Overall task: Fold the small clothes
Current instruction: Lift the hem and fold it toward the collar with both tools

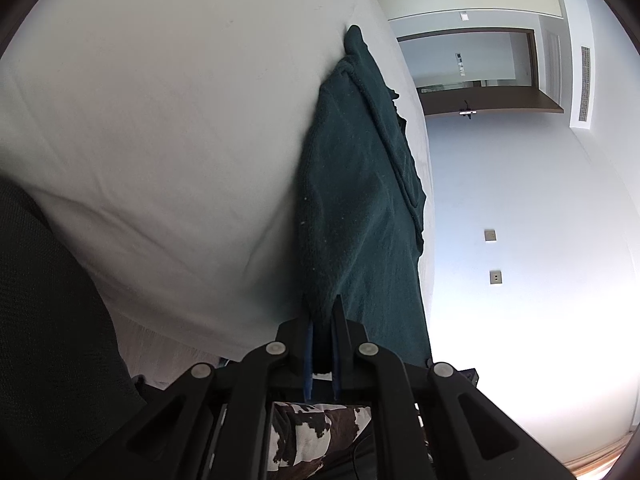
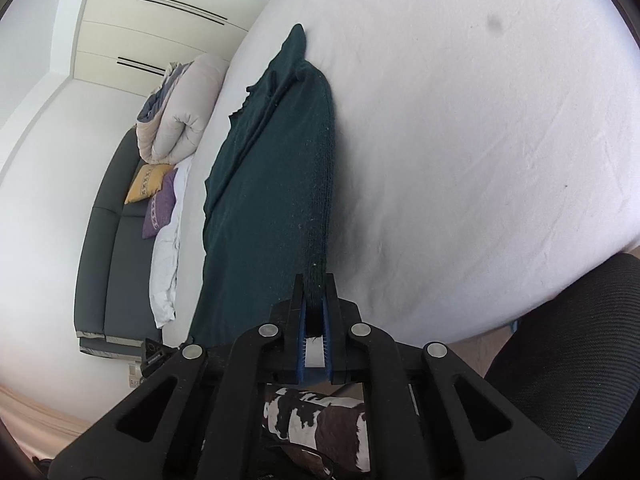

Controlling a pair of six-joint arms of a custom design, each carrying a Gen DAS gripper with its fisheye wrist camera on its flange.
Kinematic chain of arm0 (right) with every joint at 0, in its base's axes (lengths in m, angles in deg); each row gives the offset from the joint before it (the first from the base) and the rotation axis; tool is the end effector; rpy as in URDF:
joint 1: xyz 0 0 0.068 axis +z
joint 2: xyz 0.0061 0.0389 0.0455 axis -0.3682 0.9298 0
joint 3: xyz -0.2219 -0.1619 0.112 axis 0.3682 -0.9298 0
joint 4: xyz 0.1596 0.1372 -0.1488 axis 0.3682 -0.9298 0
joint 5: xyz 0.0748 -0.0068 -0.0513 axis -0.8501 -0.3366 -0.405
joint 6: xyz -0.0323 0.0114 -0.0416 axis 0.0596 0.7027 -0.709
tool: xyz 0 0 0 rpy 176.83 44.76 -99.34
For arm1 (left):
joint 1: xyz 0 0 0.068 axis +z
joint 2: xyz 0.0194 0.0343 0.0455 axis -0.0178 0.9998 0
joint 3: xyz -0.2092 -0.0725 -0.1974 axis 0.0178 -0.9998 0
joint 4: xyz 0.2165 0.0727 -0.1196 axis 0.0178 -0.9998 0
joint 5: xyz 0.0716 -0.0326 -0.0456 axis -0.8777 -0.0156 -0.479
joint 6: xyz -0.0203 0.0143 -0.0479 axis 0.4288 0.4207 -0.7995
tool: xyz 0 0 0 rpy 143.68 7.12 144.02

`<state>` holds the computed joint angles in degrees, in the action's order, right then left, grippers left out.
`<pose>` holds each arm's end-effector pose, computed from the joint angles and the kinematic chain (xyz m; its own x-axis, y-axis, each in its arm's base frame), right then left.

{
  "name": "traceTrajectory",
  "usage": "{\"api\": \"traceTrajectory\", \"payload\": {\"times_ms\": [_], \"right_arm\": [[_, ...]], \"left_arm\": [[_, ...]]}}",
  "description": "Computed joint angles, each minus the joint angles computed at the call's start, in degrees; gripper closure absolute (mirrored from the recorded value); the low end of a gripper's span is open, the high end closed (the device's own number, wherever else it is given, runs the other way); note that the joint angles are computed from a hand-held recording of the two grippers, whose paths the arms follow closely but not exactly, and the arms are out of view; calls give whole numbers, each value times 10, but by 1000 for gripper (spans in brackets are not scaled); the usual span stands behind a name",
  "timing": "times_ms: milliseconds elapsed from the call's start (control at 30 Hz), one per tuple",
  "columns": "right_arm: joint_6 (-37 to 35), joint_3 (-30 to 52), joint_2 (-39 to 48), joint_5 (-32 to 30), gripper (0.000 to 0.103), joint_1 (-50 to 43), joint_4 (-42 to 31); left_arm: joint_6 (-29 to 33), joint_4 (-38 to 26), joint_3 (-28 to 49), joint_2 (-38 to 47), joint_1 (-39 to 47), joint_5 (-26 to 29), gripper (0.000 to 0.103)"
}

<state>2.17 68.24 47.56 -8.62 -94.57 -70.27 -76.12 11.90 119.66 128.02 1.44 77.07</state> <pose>0.0602 -0.1064 0.2281 -0.7320 0.6424 -0.2269 0.2766 0.5846 0.7627 0.2440 -0.0177 0.1699 -0.9201 -0.3889 -0.0477 -0.1624 0.4892 -0.8569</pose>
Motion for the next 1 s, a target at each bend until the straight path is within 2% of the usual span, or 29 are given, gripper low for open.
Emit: {"api": "traceTrajectory", "payload": {"times_ms": [167, 400, 533, 667, 767, 867, 1000], "right_arm": [[-3, 8, 16, 4, 98, -14, 3], [-17, 13, 18, -6, 98, -9, -17], [15, 35, 20, -46, 98, 26, -21], [146, 72, 10, -95, 98, 116, 43], [312, 103, -1, -114, 98, 203, 153], [485, 139, 9, -96, 98, 291, 301], [650, 198, 76, -43, 98, 380, 461]], "left_arm": [[12, -16, -1, -1, -19, -40, 97], [-9, -1, 3, -16, -6, -14, 97], [-32, 15, 24, -21, 5, 9, 97], [-63, 43, 71, -3, 4, 20, 97], [-81, 57, 137, 35, -2, 15, 97], [-85, 54, 228, 87, -17, -5, 97], [-102, 43, 372, 188, -42, -37, 97]]}}
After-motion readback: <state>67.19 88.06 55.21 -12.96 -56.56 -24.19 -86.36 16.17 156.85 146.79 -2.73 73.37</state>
